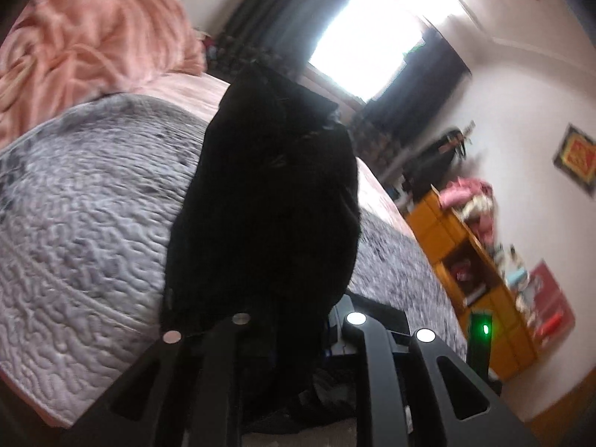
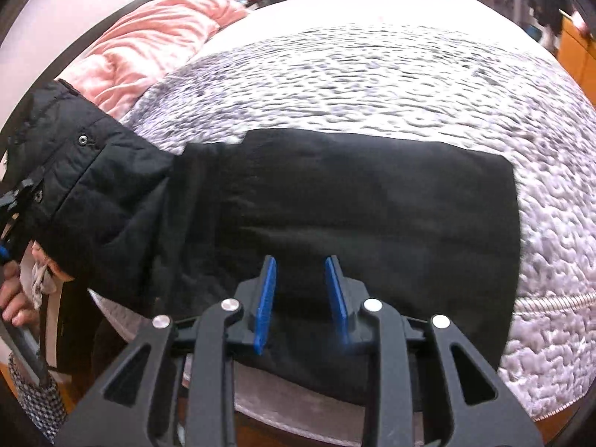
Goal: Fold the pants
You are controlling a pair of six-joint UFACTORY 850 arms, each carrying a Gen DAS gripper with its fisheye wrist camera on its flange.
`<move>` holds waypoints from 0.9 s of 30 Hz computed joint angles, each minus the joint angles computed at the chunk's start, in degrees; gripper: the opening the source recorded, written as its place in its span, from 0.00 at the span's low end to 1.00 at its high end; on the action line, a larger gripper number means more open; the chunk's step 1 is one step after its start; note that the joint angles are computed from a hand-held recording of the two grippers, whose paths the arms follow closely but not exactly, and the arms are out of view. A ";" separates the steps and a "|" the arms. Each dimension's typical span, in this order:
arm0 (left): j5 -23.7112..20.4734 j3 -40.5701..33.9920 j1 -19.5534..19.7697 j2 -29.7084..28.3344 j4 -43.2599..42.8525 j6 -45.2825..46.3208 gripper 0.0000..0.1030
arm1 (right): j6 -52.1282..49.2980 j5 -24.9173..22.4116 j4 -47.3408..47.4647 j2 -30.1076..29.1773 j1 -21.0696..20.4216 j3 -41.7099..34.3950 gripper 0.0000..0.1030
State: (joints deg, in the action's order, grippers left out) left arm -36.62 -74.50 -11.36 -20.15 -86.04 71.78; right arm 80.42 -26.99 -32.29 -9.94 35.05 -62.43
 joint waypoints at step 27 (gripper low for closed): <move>14.32 3.13 -12.16 0.99 35.05 -20.97 0.96 | 6.63 5.10 -3.88 5.72 -2.19 7.20 0.62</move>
